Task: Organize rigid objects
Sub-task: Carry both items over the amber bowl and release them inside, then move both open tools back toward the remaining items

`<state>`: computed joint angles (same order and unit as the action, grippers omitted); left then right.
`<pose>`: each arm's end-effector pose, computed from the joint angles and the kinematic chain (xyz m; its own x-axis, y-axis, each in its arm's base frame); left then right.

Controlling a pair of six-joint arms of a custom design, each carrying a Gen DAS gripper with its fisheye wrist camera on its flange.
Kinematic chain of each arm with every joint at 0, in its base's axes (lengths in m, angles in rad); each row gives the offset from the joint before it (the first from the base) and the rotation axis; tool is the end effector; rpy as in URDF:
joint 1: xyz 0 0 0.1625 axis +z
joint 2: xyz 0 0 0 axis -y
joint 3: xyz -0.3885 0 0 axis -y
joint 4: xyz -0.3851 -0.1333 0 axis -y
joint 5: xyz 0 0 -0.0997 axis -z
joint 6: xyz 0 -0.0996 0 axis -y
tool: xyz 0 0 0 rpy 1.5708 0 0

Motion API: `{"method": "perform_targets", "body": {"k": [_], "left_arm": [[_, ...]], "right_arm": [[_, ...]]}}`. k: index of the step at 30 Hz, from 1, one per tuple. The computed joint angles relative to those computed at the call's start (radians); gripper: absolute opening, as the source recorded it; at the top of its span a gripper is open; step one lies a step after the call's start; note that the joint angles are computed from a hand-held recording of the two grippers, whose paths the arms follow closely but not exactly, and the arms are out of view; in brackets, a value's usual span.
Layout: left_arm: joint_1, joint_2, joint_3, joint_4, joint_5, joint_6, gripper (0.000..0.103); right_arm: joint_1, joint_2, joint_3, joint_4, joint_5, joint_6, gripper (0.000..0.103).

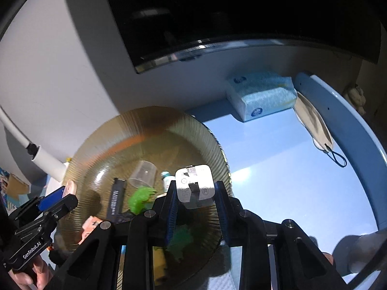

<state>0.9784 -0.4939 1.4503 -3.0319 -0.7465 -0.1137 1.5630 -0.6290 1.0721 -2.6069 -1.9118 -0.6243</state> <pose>-0.2107 -0.6827 0.0210 -0.8121 0.0018 -0.5835 0.3992 0.7311 -0.5533 0.0938 -0.7979 0.2038 -0.7672 -0.3271 0.5517 -0.5448 0.7864 -0.2913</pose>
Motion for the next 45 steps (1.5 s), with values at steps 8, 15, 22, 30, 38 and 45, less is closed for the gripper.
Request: {"method": "perform_targets", "body": {"k": [8,15,22,30,38,45], "left_arm": [[-0.026,-0.047,0.074,-0.124,-0.007,0.009,0.082],[-0.108,-0.21,0.335,-0.271,0.038,-0.039,0.082],[-0.23,-0.359,0.6,-0.371,0.164,-0.173,0.082],[-0.361,-0.529,0.887,-0.317,0.32,-0.461,0.082],[-0.303,-0.582,1.053,-0.145,0.331,-0.847,0.082],[-0.185,-0.443,1.044,-0.25,0.273,-0.857,0.082]], "right_arm": [[-0.006,-0.016,0.007,-0.013,0.031,0.027,0.032],[0.002,-0.16,0.206,-0.07,0.111,0.005,0.036],[0.016,-0.331,0.458,-0.084,0.166,-0.026,0.055],[0.032,-0.483,0.706,-0.082,0.168,-0.068,0.056],[0.028,-0.473,0.814,-0.08,0.132,-0.046,0.058],[0.0,-0.344,0.876,-0.347,0.072,-0.209,0.058]]}}
